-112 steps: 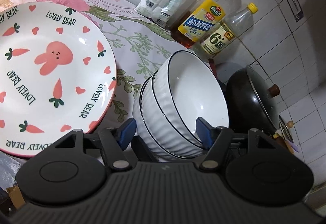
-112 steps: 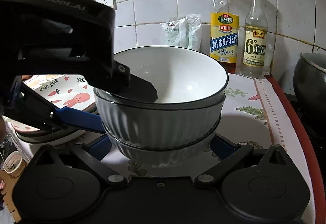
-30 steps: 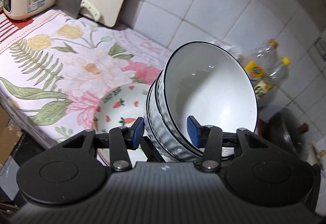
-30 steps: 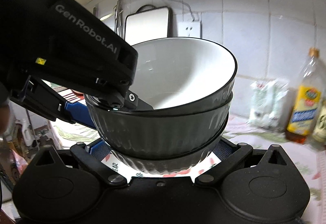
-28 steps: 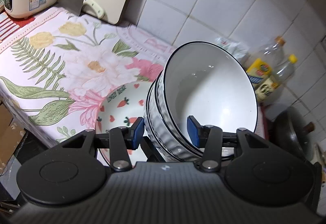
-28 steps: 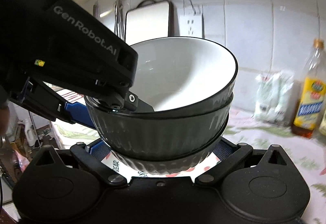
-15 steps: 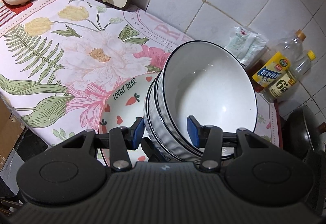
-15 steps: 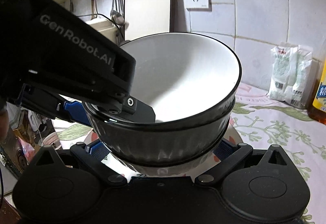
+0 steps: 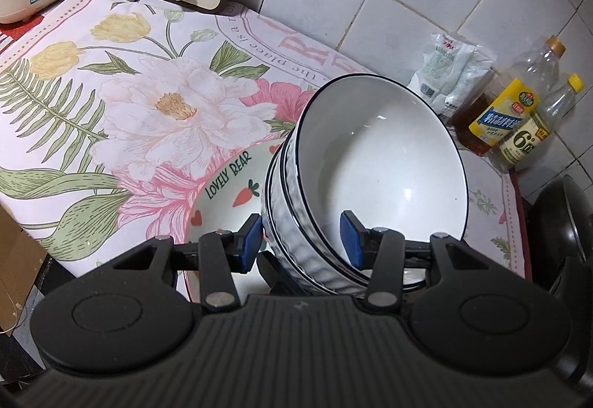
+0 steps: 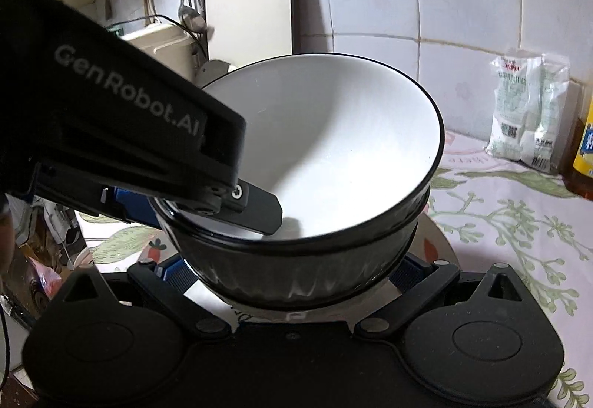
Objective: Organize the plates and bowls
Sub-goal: 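Lower the bowl stack onto the pink bunny plate with both grippers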
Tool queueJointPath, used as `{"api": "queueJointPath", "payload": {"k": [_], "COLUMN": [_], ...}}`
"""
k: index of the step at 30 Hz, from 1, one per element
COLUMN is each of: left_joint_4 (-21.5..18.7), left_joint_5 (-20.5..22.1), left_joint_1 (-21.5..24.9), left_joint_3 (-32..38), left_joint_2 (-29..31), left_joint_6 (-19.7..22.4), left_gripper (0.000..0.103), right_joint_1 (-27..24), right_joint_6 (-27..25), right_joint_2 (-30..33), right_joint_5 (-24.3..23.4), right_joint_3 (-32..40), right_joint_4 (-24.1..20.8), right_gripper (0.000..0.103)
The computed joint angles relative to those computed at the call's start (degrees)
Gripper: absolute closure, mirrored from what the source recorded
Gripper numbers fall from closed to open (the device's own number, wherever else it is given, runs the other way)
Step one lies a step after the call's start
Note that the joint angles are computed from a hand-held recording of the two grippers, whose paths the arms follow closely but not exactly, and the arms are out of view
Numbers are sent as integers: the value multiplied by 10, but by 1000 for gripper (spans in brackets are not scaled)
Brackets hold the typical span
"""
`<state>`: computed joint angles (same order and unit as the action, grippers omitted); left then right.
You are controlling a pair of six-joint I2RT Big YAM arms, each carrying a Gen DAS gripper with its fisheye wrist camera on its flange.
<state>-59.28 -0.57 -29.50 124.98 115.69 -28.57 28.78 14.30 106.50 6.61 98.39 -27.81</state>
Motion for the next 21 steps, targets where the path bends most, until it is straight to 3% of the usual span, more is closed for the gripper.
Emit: {"api": "queueJointPath", "payload": {"k": [8, 11, 14, 21], "left_joint_4": [21, 8, -12, -15], "left_joint_5": [8, -10, -20, 9], "left_joint_1": [5, 1, -2, 7], "left_joint_3": [-26, -10, 14, 16], "left_joint_2": [-10, -3, 10, 11], "left_joint_6": [-27, -40, -35, -32], "left_gripper": [59, 59, 59, 56], "right_joint_1": [4, 3, 0, 1], "right_joint_6": [-13, -26, 2, 7], "right_joint_2": [14, 18, 25, 16], "right_joint_5": [8, 3, -4, 3], "right_joint_3": [23, 31, 43, 41], "right_joint_4": [-30, -38, -54, -79], "right_gripper": [0, 0, 1, 1]}}
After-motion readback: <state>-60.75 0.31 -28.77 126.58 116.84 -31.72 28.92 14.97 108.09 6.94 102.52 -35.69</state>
